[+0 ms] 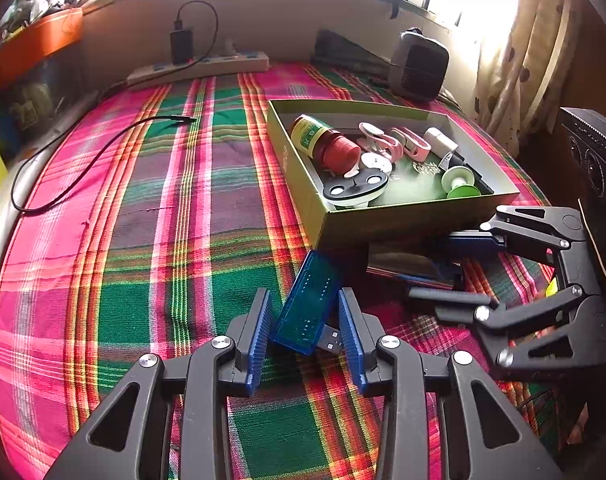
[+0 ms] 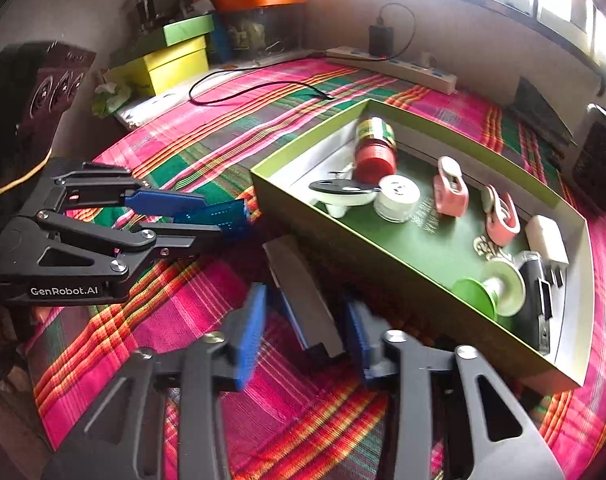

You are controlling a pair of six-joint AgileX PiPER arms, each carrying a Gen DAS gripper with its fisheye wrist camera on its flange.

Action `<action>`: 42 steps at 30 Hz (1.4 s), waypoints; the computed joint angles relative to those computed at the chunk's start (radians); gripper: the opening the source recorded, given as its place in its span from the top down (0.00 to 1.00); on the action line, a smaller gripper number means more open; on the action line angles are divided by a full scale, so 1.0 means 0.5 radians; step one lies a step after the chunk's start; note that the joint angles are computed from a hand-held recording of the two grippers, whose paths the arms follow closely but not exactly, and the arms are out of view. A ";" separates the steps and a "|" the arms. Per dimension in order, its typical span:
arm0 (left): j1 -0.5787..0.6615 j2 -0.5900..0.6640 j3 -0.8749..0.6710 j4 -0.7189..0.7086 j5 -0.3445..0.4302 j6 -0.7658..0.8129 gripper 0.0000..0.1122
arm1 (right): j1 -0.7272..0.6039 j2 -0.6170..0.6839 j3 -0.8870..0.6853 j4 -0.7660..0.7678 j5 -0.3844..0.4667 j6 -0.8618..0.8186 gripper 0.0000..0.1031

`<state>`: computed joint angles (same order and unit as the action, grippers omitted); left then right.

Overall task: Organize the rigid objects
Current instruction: 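Close the right tool on the black rectangular item while the left tool holds the case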

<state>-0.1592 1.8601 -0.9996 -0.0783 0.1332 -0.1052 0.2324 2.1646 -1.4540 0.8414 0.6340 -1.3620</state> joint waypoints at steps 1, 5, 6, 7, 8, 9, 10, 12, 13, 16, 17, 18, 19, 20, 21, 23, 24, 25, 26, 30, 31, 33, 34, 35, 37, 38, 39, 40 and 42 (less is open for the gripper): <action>-0.001 0.001 -0.002 -0.011 0.001 0.009 0.70 | 0.009 0.000 0.000 -0.004 0.000 -0.002 0.52; -0.002 0.001 -0.006 0.041 0.003 -0.039 0.69 | 0.040 -0.026 0.056 0.005 -0.090 -0.021 0.53; -0.003 0.001 -0.005 0.024 0.003 -0.026 0.69 | 0.039 -0.028 0.062 0.015 -0.094 -0.024 0.53; -0.001 0.001 -0.003 0.015 0.001 -0.017 0.69 | 0.036 -0.027 0.062 0.025 -0.093 -0.015 0.53; -0.003 0.001 -0.006 0.018 0.005 -0.018 0.69 | 0.035 -0.027 0.063 0.032 -0.093 -0.010 0.53; -0.003 0.000 -0.005 0.018 0.004 -0.020 0.69 | 0.035 -0.028 0.066 0.035 -0.097 -0.007 0.53; -0.003 0.000 -0.004 0.019 0.004 -0.022 0.69 | 0.038 -0.034 0.077 0.036 -0.109 -0.007 0.53; -0.009 0.001 -0.009 0.088 0.010 -0.090 0.69 | 0.050 -0.050 0.108 0.041 -0.147 -0.020 0.53; -0.009 0.000 -0.006 0.095 0.007 -0.100 0.69 | 0.056 -0.056 0.119 0.044 -0.160 -0.025 0.54; -0.014 0.000 -0.004 0.193 0.005 -0.193 0.69 | 0.050 -0.064 0.129 0.058 -0.157 -0.038 0.64; -0.014 0.000 -0.004 0.193 0.003 -0.195 0.69 | 0.047 -0.064 0.130 0.060 -0.157 -0.037 0.65; -0.014 0.000 -0.005 0.183 0.004 -0.184 0.70 | 0.044 -0.065 0.130 0.061 -0.155 -0.032 0.66; -0.014 0.000 -0.004 0.176 0.003 -0.178 0.70 | 0.045 -0.066 0.132 0.061 -0.156 -0.029 0.67; -0.010 0.000 -0.004 0.159 0.002 -0.165 0.70 | 0.044 -0.069 0.136 0.064 -0.157 -0.033 0.69; -0.011 -0.001 -0.003 0.201 0.002 -0.209 0.71 | 0.043 -0.069 0.137 0.066 -0.158 -0.037 0.71; -0.017 -0.002 -0.003 0.300 0.005 -0.309 0.72 | 0.042 -0.075 0.148 0.081 -0.157 -0.059 0.74; -0.021 -0.003 -0.003 0.343 0.006 -0.351 0.73 | 0.044 -0.079 0.156 0.084 -0.166 -0.066 0.74; -0.022 -0.003 -0.002 0.363 0.005 -0.371 0.73 | 0.046 -0.083 0.163 0.088 -0.169 -0.072 0.75; -0.022 -0.004 0.000 0.349 0.003 -0.360 0.73 | 0.043 -0.082 0.161 0.091 -0.156 -0.073 0.75; -0.023 -0.003 0.002 0.356 0.001 -0.368 0.73 | 0.025 -0.072 0.142 0.098 -0.103 -0.056 0.76; -0.021 -0.003 0.002 0.356 0.000 -0.365 0.73 | 0.030 -0.080 0.156 0.106 -0.121 -0.068 0.76; -0.020 -0.002 0.003 0.341 -0.002 -0.349 0.73 | 0.038 -0.088 0.174 0.114 -0.145 -0.078 0.76; -0.019 -0.002 0.003 0.357 -0.001 -0.366 0.74 | 0.038 -0.088 0.176 0.118 -0.146 -0.079 0.76; -0.022 -0.003 0.001 0.435 0.001 -0.449 0.75 | 0.035 -0.087 0.176 0.124 -0.142 -0.080 0.76; -0.025 -0.006 0.004 0.512 0.003 -0.534 0.77 | 0.030 -0.088 0.180 0.134 -0.139 -0.080 0.76; -0.026 -0.008 0.005 0.532 0.003 -0.554 0.77 | 0.031 -0.090 0.184 0.138 -0.143 -0.078 0.76; -0.027 -0.010 0.007 0.553 0.003 -0.578 0.77 | 0.031 -0.092 0.188 0.143 -0.147 -0.075 0.76; -0.032 -0.013 0.010 0.634 0.004 -0.664 0.78 | 0.031 -0.094 0.193 0.148 -0.151 -0.066 0.76; -0.036 -0.019 0.017 0.721 0.006 -0.752 0.78 | 0.030 -0.104 0.212 0.165 -0.164 -0.057 0.76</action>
<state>-0.1770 1.8506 -0.9913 0.2821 0.1362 -0.4813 0.2473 2.1125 -1.3481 0.9242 0.5519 -1.3905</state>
